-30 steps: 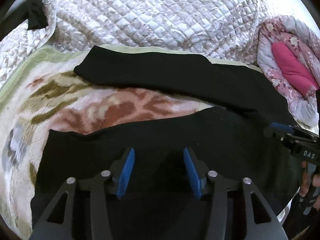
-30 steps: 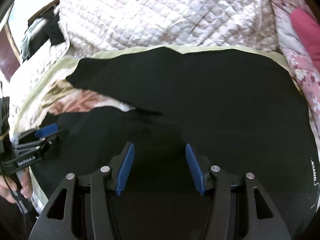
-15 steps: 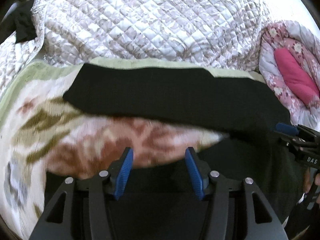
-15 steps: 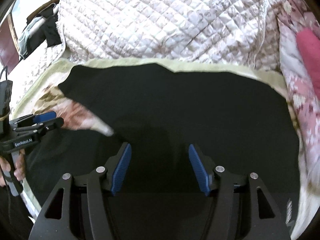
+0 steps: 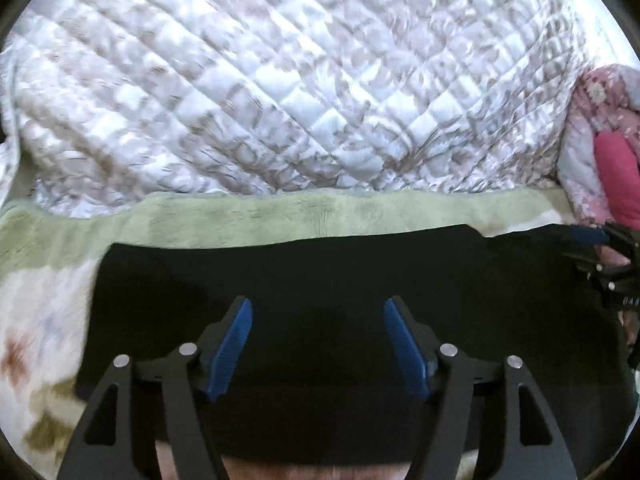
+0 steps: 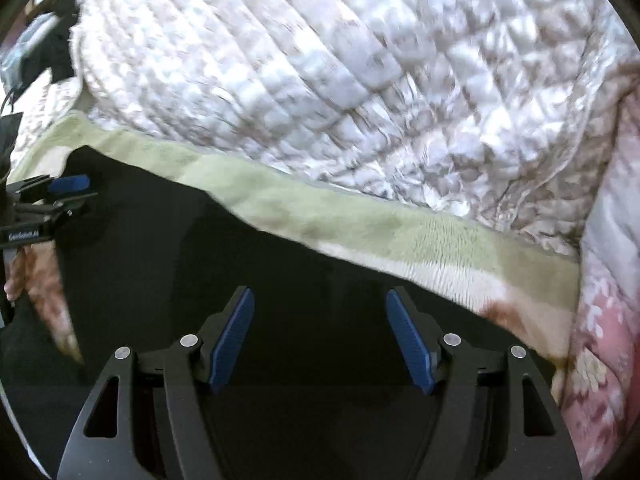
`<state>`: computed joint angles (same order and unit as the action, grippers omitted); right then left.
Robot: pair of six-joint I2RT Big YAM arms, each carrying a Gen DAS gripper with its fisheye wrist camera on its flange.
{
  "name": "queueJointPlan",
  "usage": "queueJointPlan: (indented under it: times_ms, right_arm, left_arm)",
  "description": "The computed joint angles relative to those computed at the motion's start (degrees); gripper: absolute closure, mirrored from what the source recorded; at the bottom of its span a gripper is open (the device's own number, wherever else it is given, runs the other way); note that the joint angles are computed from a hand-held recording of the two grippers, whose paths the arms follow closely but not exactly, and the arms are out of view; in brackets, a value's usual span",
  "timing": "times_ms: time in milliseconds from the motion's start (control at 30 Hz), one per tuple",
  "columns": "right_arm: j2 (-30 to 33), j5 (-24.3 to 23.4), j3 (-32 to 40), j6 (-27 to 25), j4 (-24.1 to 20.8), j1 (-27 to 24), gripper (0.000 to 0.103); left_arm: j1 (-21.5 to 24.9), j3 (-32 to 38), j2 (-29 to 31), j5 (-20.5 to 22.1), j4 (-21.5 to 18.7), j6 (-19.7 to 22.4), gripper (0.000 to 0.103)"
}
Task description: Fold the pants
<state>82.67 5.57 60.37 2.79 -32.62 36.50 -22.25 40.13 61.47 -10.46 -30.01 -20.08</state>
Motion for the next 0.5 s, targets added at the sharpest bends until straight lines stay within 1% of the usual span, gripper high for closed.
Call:
queueJointPlan:
  times_ms: [67, 100, 133, 167, 200, 233, 267, 300, 333, 367, 400, 433, 500]
  right_arm:
    - [3.39, 0.04, 2.17, -0.85, -2.52, -0.93, 0.034]
    - [4.56, 0.31, 2.85, -1.54, -3.52, -1.12, 0.03]
    - [5.07, 1.43, 2.43, -3.3, -2.22, -0.85, 0.028]
    - [5.04, 2.48, 1.84, -4.55, -0.87, -0.4, 0.027]
    - [5.23, 3.2, 1.95, -4.76, -1.11, -0.09, 0.027]
    - [5.4, 3.69, 2.29, -4.23, -1.76, 0.12, 0.028]
    - [5.42, 3.64, 2.54, -3.41, -2.3, 0.2, 0.04]
    - [5.06, 2.93, 2.45, -3.08, -2.25, 0.31, 0.08]
    - [4.66, 3.4, 2.27, -3.21, -2.07, 0.72, 0.1]
    - [4.37, 4.61, 2.27, -3.07, -2.65, 1.45, 0.1]
    - [3.77, 6.55, 1.86, -3.41, -2.61, 2.6, 0.1]
    - [2.64, 7.97, 1.07, -3.5, -2.21, 3.6, 0.1]
    - [-1.11, 7.91, -1.0, -2.36, -1.07, 4.59, 0.1]
  left_arm:
    - [0.14, 1.19, 3.94, -0.35, 0.25, 0.16, 0.032]
    - [0.41, 1.39, 5.22, -0.01, 0.33, 0.4, 0.031]
    - [0.23, 1.58, 6.63, -0.53, 0.25, 0.59, 0.027]
    - [-0.5, 1.39, 7.23, -2.34, 0.88, 1.15, 0.026]
    - [-1.2, 1.4, 7.34, -3.62, 0.93, 1.47, 0.026]
    - [-1.89, 1.86, 7.73, -5.24, 0.18, 1.76, 0.027]
    - [-2.38, 2.17, 7.97, -6.32, -0.3, 2.08, 0.029]
    - [-2.85, 2.43, 8.11, -7.48, -0.67, 2.47, 0.035]
    - [-3.22, 2.69, 8.2, -8.82, -1.06, 2.82, 0.047]
    - [-3.61, 2.88, 8.0, -10.29, -1.5, 3.18, 0.054]
    - [-3.69, 2.83, 7.34, -10.72, -1.59, 3.86, 0.071]
    - [-4.28, 2.59, 6.25, -10.55, -1.25, 4.34, 0.099]
    - [-5.43, 2.41, 3.89, -11.22, -2.49, 3.48, 0.099]
